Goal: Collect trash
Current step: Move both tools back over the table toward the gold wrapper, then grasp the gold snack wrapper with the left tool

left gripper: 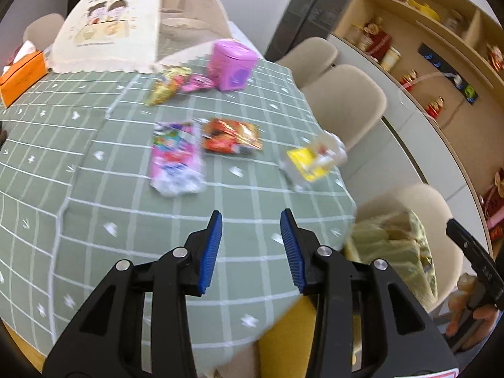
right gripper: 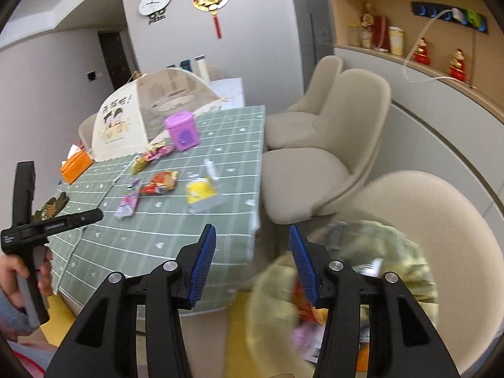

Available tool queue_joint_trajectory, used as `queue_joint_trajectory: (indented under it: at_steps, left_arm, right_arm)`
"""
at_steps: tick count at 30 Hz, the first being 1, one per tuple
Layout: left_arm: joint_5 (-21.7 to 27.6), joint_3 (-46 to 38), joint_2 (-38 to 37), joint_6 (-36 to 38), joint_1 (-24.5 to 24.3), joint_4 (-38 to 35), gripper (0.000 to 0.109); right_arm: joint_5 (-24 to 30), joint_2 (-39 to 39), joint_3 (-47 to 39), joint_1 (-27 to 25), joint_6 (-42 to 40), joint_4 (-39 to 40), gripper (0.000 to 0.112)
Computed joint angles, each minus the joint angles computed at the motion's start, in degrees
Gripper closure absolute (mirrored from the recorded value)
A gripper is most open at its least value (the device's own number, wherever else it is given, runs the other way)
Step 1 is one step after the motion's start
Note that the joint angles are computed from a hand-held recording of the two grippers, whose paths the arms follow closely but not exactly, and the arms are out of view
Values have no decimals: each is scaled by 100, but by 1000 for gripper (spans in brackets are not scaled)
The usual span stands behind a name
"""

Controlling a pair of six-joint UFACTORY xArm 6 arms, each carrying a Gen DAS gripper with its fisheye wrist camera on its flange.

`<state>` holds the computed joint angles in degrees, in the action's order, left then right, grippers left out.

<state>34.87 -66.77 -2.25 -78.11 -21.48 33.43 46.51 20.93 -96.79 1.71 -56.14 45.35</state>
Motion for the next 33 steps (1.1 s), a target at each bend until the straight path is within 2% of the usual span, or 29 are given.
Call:
queue_joint_trajectory:
  at_steps: [4, 8, 14, 17, 22, 27, 29, 30, 31, 32, 33]
  left_arm:
    - [-254, 456, -313, 212, 501, -123, 72]
    - [-686, 758, -451, 716, 1091, -390, 70]
    - [-1333, 481, 42, 2446, 1926, -1314, 68]
    - [-1497, -51, 654, 3591, 2262, -2247, 68]
    - [-1321, -1488, 1996, 4784, 2660, -3298, 68]
    - [-710, -2714, 2980, 5361, 2747, -3515, 68]
    - [-541, -2897, 3126, 5627, 2736, -3793, 68]
    - [-586, -2855, 3112, 5704, 2723, -3846, 71]
    - [-675, -2765, 3062, 5757, 2709, -3824, 85]
    - [-638, -2694, 3002, 6048, 2696, -3984, 95]
    - [-659, -2586, 2922, 6178, 2686, -4075, 97]
  right_arm:
    - [-502, -150, 251, 427, 197, -160, 66]
    - [-701, -24, 135, 770, 720, -494, 66]
    - [-891, 498, -406, 1240, 1896, -1327, 66]
    - [-840, 863, -788, 1454, 2501, -1705, 66]
    - [-822, 1326, -1224, 1766, 3282, -2286, 66]
    - [-519, 1744, -1792, 1951, 3776, -2676, 66]
    - [-448, 1923, -2058, 2021, 3936, -2888, 66]
    - [-399, 1998, -2176, 2042, 3990, -2948, 66]
    - [-249, 2191, -2478, 2081, 4096, -3046, 66]
    - [-126, 2354, -2739, 2108, 4170, -3106, 66]
    - [62, 2596, -3128, 2148, 4243, -3162, 66]
